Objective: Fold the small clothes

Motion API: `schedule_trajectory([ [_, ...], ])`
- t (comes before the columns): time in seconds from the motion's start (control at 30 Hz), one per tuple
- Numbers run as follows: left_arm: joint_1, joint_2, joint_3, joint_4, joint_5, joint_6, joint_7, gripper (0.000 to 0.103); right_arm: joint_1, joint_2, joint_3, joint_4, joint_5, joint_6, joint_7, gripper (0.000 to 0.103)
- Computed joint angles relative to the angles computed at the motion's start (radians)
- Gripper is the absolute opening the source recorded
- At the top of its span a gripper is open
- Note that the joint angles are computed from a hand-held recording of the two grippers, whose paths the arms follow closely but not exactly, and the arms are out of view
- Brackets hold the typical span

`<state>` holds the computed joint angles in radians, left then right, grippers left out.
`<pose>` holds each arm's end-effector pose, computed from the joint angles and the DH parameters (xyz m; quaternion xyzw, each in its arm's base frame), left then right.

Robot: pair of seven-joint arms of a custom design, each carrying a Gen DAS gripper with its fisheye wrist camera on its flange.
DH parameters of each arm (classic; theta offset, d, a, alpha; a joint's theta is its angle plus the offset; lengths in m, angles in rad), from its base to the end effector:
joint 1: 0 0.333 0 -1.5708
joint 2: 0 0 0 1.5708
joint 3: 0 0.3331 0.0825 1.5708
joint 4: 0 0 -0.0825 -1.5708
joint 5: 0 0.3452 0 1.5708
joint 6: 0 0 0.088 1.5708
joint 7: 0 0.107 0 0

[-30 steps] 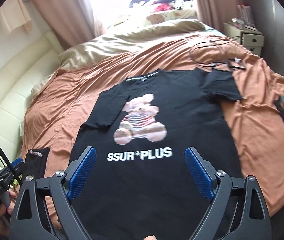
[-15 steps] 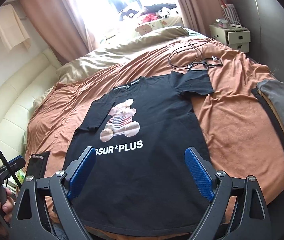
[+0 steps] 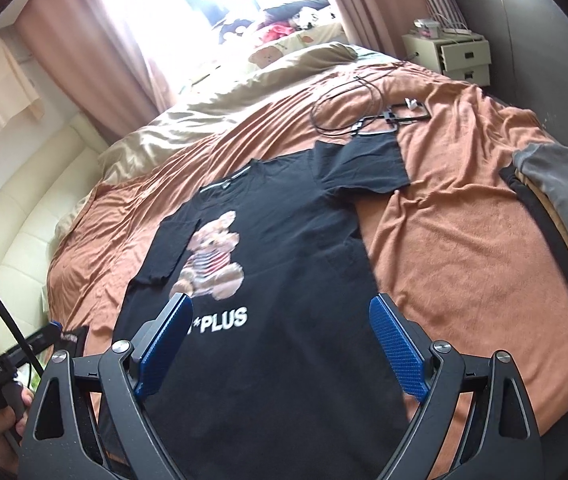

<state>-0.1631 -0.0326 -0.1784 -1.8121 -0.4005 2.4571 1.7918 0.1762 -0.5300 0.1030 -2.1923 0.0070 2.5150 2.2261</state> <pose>0.5292 -0.1898 0.6493 -0.5367 0.7602 -0.3547 0.0910 0.3746 0.1218 0.7072 -0.5144 0.7516 -0.1513 0.3842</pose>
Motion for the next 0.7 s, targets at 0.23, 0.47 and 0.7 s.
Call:
schedule_trajectory([
  [0.23, -0.020, 0.157, -0.036, 0.151, 0.027, -0.008, -0.036, 0.077, -0.007, 0.121, -0.095, 0.061, 0.066, 0.013, -0.094, 0.071],
  [0.47, -0.049, 0.365, -0.067, 0.387, 0.112, -0.072, -0.096, 0.059, -0.034, 0.299, -0.154, 0.187, 0.154, 0.036, -0.223, 0.063],
  [0.7, -0.103, 0.642, -0.071, 0.770, 0.216, -0.210, -0.169, 0.048, -0.080, 0.496, -0.163, 0.349, 0.220, 0.021, -0.342, 0.061],
])
